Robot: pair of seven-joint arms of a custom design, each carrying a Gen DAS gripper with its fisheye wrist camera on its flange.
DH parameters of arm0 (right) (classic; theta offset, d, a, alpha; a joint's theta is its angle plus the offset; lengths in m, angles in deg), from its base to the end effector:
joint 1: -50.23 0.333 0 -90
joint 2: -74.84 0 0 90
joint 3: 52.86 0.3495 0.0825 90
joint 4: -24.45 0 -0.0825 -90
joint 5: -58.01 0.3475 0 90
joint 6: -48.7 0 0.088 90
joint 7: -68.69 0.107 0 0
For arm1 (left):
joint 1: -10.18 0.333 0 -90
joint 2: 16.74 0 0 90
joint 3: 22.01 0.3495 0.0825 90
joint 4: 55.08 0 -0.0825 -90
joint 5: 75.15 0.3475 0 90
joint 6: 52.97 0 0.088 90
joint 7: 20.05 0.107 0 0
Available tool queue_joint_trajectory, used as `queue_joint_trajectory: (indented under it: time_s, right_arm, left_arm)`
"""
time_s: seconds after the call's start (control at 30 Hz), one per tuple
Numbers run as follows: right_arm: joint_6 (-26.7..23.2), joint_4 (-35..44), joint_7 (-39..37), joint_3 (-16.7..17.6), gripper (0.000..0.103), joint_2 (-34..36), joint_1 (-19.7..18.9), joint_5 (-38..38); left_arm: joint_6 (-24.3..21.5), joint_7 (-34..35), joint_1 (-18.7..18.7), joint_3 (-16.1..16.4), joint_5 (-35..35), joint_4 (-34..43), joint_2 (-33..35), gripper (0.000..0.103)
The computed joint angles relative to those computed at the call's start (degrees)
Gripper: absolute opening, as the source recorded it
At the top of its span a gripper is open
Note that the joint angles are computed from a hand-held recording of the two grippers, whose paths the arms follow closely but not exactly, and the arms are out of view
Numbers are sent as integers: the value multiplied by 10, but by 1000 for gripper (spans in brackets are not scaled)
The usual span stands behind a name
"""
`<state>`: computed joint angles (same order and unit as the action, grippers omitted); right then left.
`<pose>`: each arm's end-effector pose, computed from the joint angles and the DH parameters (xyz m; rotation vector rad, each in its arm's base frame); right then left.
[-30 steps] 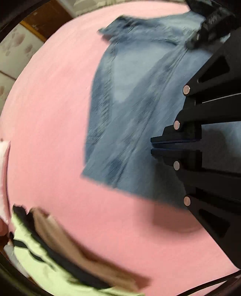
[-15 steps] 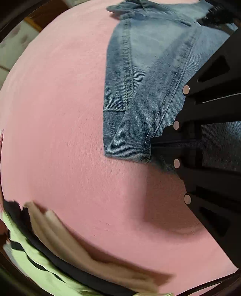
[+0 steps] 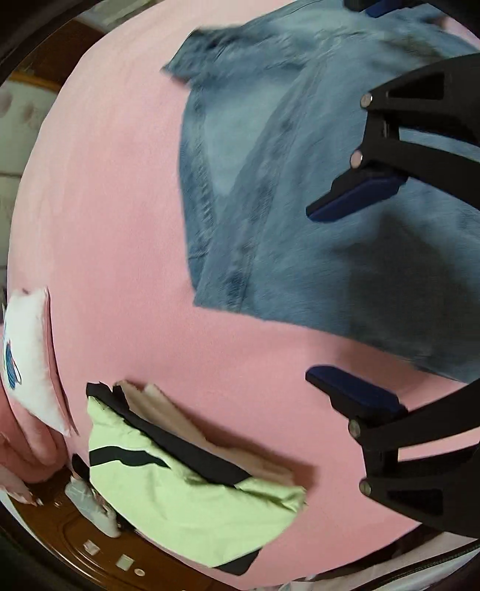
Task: Fold large clothes
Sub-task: 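Grasp the other sleeve cuff with the right gripper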
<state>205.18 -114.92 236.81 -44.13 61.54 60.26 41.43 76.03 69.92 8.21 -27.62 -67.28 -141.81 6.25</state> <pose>0.4298 0.1618 0.5035 -0.9824 2.4067 -0.2481 0.6816 -0.0746 0.5121 -1.8144 2.1871 -0.2863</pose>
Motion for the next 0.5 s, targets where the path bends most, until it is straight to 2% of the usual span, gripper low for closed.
queue_joint_trajectory:
  time_s: [0.03, 0.17, 0.27, 0.5]
  right_arm:
    - [-20, 8, 0, 7, 76, -6, 4, -2]
    - [-89, 37, 9, 34, 77, -25, 26, -17]
    - [-128, 50, 39, 54, 77, -36, 39, -31]
    - [-175, 46, 114, 80, 77, -65, 75, -27]
  left_arm:
    - [-5, 13, 5, -6, -11, -15, -18, 87]
    - [-25, 89, 41, -14, -71, -85, -96, 88]
    - [-43, 146, 58, -8, -102, -119, -138, 88]
    - [-69, 235, 78, 12, -141, -185, -195, 88]
